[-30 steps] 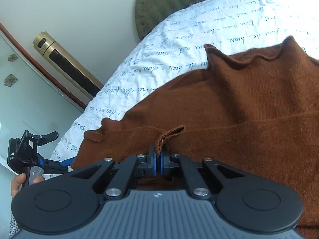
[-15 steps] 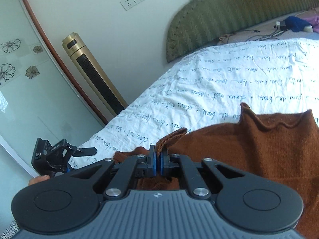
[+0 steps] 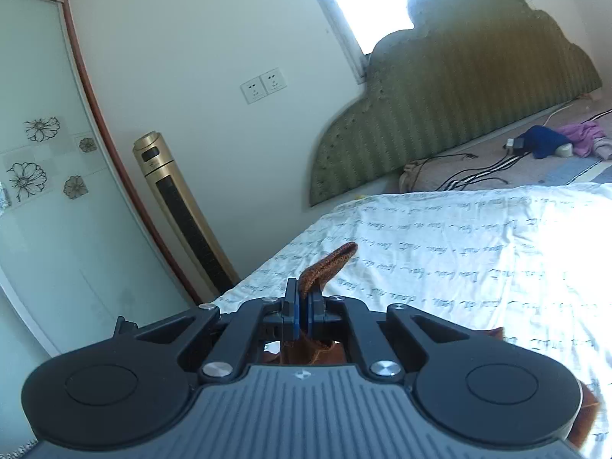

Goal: Fold small clothes

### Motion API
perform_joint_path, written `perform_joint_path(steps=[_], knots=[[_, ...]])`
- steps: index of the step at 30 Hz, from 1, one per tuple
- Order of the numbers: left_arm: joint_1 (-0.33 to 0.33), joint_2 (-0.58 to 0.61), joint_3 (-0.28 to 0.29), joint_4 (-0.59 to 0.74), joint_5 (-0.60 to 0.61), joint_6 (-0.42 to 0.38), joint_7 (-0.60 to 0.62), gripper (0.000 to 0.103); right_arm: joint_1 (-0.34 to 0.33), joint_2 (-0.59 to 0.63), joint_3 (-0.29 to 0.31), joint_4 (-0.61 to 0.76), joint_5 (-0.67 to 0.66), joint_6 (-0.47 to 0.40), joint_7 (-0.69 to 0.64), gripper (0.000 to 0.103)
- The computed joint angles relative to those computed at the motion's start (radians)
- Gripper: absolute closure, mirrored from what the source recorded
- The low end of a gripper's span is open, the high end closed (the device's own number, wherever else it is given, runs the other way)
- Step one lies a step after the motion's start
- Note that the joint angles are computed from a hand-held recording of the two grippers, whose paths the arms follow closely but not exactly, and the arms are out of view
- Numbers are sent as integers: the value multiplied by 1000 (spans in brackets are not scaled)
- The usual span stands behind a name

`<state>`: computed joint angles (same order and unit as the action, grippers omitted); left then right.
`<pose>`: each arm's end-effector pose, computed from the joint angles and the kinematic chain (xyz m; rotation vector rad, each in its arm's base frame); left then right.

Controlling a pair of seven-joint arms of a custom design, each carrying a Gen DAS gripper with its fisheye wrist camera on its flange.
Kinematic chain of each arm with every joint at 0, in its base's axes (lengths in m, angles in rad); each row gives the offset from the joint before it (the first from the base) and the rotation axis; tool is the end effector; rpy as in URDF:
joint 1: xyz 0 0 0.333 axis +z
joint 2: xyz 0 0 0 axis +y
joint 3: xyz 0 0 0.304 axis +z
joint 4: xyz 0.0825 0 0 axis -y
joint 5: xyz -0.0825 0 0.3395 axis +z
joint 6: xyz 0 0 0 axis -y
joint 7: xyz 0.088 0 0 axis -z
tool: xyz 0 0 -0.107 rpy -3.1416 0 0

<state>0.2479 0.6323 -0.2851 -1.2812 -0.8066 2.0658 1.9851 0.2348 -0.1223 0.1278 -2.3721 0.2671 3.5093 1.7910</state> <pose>0.7008 -0.0102 0.4345 1.7623 -1.8259 1.1355 0.4657 0.1457 0.5434 -1.2523 1.4792 -0.6033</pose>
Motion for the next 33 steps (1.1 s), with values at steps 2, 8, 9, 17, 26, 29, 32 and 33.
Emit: perform_joint_path(steps=[2, 8, 9, 17, 26, 29, 32, 33], knots=[[-28, 27, 4, 44, 42, -17, -20, 0, -57, -44, 55, -41, 89, -13, -54, 100], [-80, 91, 0, 142, 128, -44, -76, 0, -70, -108, 27, -140, 103, 10, -10, 100], [-85, 94, -2, 147, 139, -40, -75, 1, -89, -112, 45, -145, 115, 10, -16, 100], [-134, 55, 11, 87, 233, 73, -50, 29, -186, -176, 114, -233, 167, -1, -19, 100], [-190, 51, 29, 80, 390, 167, -23, 98, -62, -98, -65, -354, 26, 31, 160, 100], [-188, -23, 17, -37, 388, 294, 44, 99, -35, -62, -116, -380, -48, 51, 238, 99], [-180, -87, 0, -122, 367, 382, 116, 99, -25, -53, -148, -411, -131, 113, 319, 99], [-181, -107, -3, -150, 364, 412, 140, 99, -37, -56, -131, -413, -120, 121, 311, 99]])
